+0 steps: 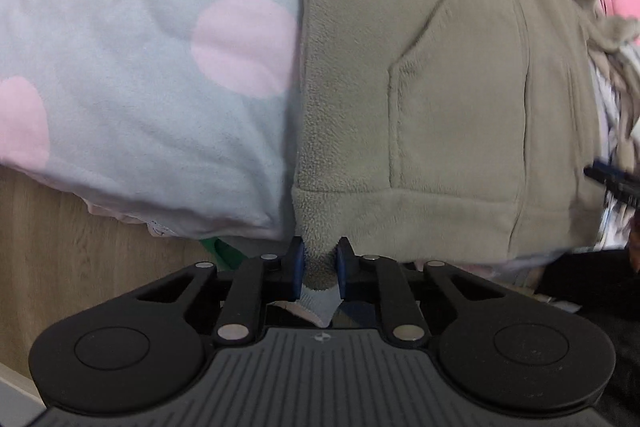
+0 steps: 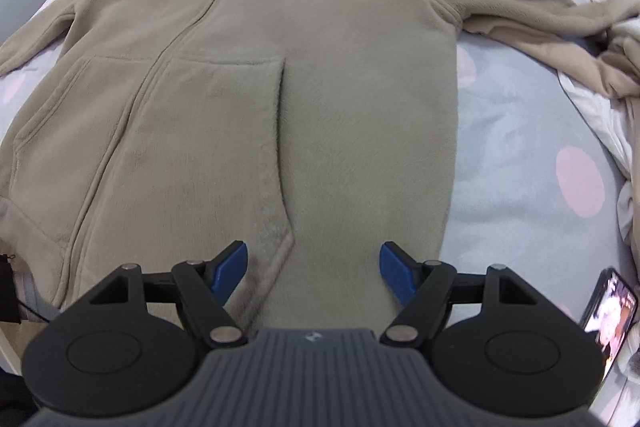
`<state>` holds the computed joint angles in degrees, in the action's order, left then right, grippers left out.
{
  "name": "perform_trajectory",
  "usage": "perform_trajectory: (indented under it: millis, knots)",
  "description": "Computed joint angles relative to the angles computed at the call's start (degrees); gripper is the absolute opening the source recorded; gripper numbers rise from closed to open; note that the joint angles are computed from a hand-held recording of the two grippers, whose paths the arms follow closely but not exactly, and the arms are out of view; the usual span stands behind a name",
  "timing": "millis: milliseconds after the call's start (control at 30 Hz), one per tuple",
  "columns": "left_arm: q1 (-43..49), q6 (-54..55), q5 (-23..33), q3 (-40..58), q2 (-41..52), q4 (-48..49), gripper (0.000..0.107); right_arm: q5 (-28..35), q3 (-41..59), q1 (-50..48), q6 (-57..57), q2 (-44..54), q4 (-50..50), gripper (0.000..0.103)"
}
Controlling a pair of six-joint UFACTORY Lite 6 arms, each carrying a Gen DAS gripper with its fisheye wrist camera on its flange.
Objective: Fold clothes
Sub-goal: 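Grasp the hem with the left gripper and lift it to straighten the body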
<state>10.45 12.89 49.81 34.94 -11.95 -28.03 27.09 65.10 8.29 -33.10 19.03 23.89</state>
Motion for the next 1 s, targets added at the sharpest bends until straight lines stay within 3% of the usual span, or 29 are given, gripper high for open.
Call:
perform_trajectory:
  millis: [100, 167, 333, 400, 467, 533, 600, 667, 733, 800, 833, 1000]
  knots:
    - [1.87, 0.91, -0.54, -0.54, -2.45, -0.27, 0.031, 2.81, 0.44, -3.19, -1.21, -1.00, 2.51, 0.075]
    - [0.92, 0.12, -3.42, -1.68, -4.62, 0.22, 0.058, 2.93, -0.27, -4.50, 2.27, -2.22, -0.47, 0.082]
    - [1.38, 1.53, -6.08, -0.40, 0.19, -0.46, 0.058, 5.69, -1.39, -6.19, 12.06, -1.92, -9.30, 0.084]
    - [-0.33, 2.13, -6.65, 0.91, 4.01, -0.50, 0.058, 7.54, -2.01, -6.81, 10.25, -0.51, -6.40, 0.083]
    - [-3.23, 1.68, -7.75, 1.62, 6.35, 0.59, 0.055, 9.33, -3.27, -7.35, 7.76, 0.63, -2.47, 0.082]
    - [-5.37, 1.59, -8.65, 1.64, 7.72, 0.51, 0.043, 10.53, -5.77, -7.22, 6.39, 0.57, 0.75, 0.080]
    - [-8.15, -0.47, -10.19, 1.38, 7.56, 2.45, 0.040, 7.24, -10.19, -4.65, 7.13, -2.78, -0.50, 0.076]
    - [-9.85, -2.15, -10.28, 1.44, 6.31, 4.41, 0.028, 5.72, -12.94, -3.66, 6.47, -5.99, 0.14, 0.053]
    - [-9.40, -2.96, -8.82, 1.49, 4.32, 5.12, 0.019, 5.34, -14.91, -3.88, 5.84, -8.70, 1.61, 0.041]
    - [-7.72, -2.47, -5.94, 2.04, 1.91, 4.64, 0.017, 7.14, -15.38, -5.91, 4.93, -10.51, 4.01, 0.030]
    - [-6.52, -1.48, -3.86, 2.70, 0.33, 4.06, 0.016, 9.58, -15.29, -7.61, 2.25, -11.47, 7.20, 0.019]
    - [-2.31, 2.13, 8.74, 9.98, -7.25, 2.99, 0.016, 21.07, -10.08, -10.85, -0.79, -18.71, 7.52, 0.016]
